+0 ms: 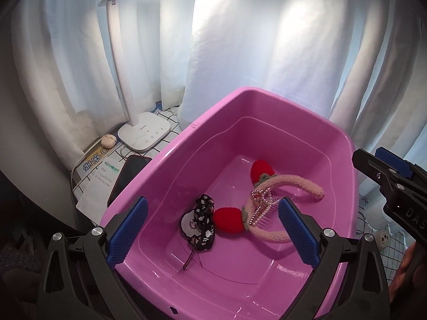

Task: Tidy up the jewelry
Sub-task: 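Carry the pearl clip and hairpin into the pink tub and release them, then move the right tool toward the plush sloth pouch, left tool over the bangle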

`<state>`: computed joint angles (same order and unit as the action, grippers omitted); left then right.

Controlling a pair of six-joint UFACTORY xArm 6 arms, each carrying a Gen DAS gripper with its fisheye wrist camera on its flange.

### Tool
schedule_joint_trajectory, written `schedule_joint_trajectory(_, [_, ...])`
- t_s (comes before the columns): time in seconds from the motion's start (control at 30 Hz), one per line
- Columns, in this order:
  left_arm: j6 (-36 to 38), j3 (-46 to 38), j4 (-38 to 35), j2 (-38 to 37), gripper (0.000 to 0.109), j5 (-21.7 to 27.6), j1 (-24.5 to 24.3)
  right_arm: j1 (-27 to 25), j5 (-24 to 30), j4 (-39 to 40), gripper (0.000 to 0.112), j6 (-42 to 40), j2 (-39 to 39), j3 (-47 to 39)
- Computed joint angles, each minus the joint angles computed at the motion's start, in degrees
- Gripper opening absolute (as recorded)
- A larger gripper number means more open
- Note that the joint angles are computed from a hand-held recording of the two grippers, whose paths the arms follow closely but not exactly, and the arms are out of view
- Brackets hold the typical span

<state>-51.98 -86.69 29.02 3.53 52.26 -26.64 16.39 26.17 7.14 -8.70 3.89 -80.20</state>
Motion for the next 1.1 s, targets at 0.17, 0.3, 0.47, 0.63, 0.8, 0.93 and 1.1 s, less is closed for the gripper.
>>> schedule_joint_trajectory(0.17, [-0.89, -0.94, 1.97, -0.96, 0.097, -1.42, -3.49, -4.59, -3.92, 1.77, 0.062, 0.40, -11.20, 12.37])
schedule_joint_trajectory(0.3, [-0.61, -1.65, 0.83, -0.73, 0.097, -3.65, -6.32, -10.10, -4.28, -0.66, 0.063, 3.45, -19.55, 21.02])
schedule_joint_trajectory(0.47, [1.84, -3.66, -2.19, 1.47, 0.097, -5.75, -9.80, -17.21, -3.47, -3.42, 0.063, 6.84, -28.44, 29.99])
schedule_joint_trajectory(0.63, [4.85, -6.85, -4.18, 5.16, 0.097, -6.31, -12.97, -23.45, -2.15, -2.74, 0.063, 6.80, -35.02, 36.94])
schedule_joint_trajectory(0.8, [7.38, -8.94, -6.30, 8.38, 0.097, -6.15, -15.35, -27.77, -0.96, 1.25, 0.063, 3.30, -39.82, 42.75])
schedule_joint_trajectory(0.93, [8.60, -10.10, -7.97, 10.76, 0.097, -4.97, -17.15, -29.71, -0.78, 3.65, 0.063, 0.54, -41.65, 46.02])
schedule_joint_trajectory(1.1, [8.54, -10.98, -9.37, 13.85, 0.097, -4.39, -18.64, -31.94, -0.95, 7.11, 0.063, -3.44, -41.48, 48.34])
